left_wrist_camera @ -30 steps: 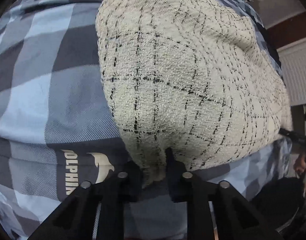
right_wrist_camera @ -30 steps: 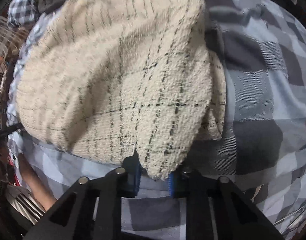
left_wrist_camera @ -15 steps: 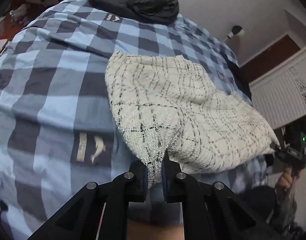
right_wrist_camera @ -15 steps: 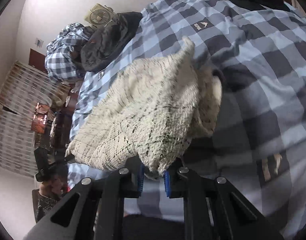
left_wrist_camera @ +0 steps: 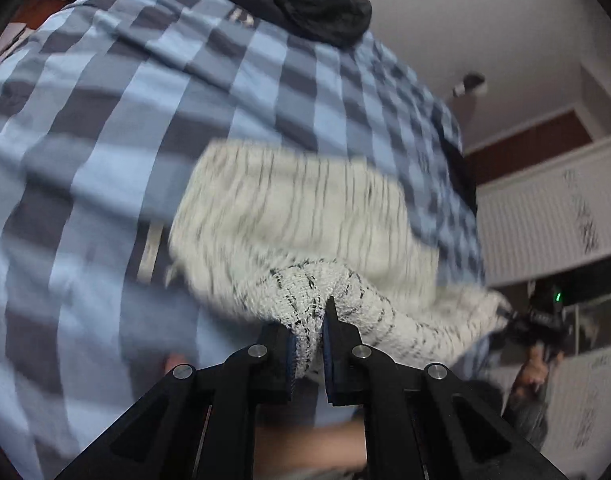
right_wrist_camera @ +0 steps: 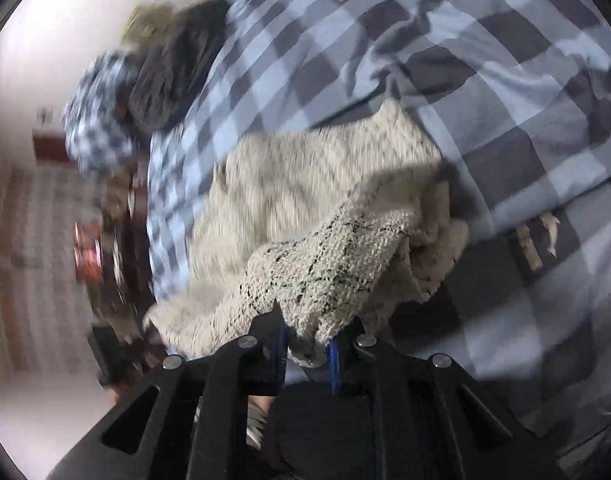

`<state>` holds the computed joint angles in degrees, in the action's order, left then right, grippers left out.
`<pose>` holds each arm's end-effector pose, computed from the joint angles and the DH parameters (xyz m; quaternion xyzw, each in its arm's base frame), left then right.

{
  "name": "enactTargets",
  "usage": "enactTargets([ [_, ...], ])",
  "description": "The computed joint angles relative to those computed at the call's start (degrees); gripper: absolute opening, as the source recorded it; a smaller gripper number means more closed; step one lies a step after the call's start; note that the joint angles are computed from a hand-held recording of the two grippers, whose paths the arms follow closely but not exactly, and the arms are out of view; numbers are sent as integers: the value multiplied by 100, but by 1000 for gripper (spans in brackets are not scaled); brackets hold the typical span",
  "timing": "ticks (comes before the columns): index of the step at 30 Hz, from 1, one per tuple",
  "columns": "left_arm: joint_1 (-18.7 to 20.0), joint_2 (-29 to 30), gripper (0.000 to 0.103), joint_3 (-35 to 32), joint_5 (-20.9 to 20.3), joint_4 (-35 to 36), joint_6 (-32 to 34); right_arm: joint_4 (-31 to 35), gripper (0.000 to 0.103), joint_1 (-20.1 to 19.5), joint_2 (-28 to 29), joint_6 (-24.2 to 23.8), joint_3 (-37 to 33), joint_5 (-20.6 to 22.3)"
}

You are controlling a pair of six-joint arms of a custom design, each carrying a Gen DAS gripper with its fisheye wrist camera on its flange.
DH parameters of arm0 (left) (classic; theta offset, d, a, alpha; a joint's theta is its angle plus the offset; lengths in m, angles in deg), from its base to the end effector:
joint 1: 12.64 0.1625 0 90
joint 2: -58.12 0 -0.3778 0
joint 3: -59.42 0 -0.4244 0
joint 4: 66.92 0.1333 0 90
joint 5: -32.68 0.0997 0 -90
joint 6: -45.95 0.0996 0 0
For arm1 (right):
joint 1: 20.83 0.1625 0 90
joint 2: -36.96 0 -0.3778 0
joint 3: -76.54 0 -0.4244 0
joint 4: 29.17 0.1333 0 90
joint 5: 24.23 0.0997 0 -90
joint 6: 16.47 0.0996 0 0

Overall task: Fold small clothes
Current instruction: 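Lift the gripped shirt end with both tools and fold it over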

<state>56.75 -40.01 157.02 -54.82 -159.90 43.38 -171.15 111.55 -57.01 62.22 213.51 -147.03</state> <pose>-0.0389 -0.4945 0.4472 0.1560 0.9870 -0.0344 0.0152 0.3254 -0.2389 0.1828 -0.3190 -0.9019 0.2820 0.0731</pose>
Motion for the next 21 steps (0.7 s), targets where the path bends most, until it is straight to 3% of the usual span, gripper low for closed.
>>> enactTargets([
  [3,-40,480,9,-68,58,-873,-196,-351,12,-178,236,60,-155,-413],
  [6,-60,1072,9,-178,344,-1599,-377,-1124,12,-572,362,-271,-124,-697],
  [11,101,1902,9,-442,476,-2209,-420,-1650,11,-1313,530,-899,-195,-664],
  [15,106,2303,10,-305,1123,-2650,-109,-1955,11,-1991,948,-1355,-236,-614],
  [18,64,2354,10,-244,1356,-2652,235,-1782,11,-2175,1092,-1589,-231,-656],
  [21,57,2314,10,-415,1172,-2429,130,-1071,15,-2142,1226,-1446,-419,-909],
])
